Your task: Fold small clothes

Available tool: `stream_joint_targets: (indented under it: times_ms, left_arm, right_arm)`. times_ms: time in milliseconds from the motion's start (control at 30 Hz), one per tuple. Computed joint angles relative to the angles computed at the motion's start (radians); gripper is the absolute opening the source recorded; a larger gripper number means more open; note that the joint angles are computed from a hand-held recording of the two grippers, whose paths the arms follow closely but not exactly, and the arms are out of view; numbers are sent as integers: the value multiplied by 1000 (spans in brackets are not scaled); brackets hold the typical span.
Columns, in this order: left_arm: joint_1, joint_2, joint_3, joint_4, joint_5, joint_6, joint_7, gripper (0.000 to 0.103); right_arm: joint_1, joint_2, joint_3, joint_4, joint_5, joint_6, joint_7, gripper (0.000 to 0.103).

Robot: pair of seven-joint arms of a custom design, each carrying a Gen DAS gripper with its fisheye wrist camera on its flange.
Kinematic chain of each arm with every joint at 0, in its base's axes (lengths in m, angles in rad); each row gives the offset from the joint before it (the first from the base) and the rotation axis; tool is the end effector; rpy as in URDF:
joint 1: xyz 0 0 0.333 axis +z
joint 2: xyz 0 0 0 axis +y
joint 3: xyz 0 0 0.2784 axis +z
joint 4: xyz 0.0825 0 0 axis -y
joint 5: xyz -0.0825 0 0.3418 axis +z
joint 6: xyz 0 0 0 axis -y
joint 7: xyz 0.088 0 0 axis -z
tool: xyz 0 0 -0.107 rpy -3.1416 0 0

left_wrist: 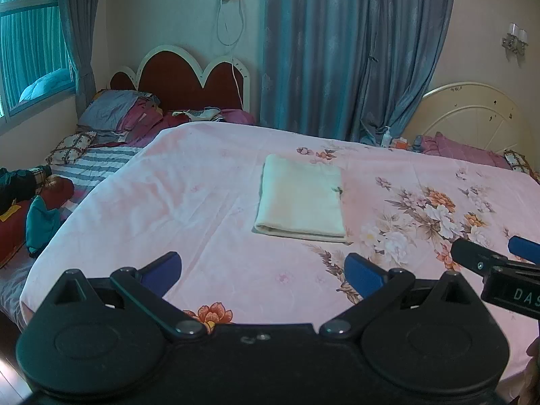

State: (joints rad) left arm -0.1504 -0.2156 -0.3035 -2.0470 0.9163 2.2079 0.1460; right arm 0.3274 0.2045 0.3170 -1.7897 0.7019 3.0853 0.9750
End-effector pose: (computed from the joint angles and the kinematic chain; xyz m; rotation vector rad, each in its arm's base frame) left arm 0.4555 -0.2047 0.5563 -1.9570 1.1252 -0.5558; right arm 0.5279 0.3095 0.5370 -1.7707 1.0313 -0.4201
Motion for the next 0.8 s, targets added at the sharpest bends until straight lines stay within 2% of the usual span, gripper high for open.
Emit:
stream_joint_targets:
  times_ms: [467, 600, 733, 800]
  left_arm:
    - [0, 4, 6, 1, -8, 9, 11, 102]
    - [12, 2, 22, -24, 7, 88, 18, 102]
    - [41, 8, 24, -59, 106, 186, -70, 99]
    - [48, 43, 30, -34, 98, 185, -63, 101]
  right_arm:
    - [0, 4, -2, 1, 0, -3, 4, 103]
    - [6, 15, -8, 0, -21, -1, 26, 103]
    - [26, 42, -41, 10, -100, -7, 106, 103]
    - [42, 61, -73, 21, -165, -17, 177, 103]
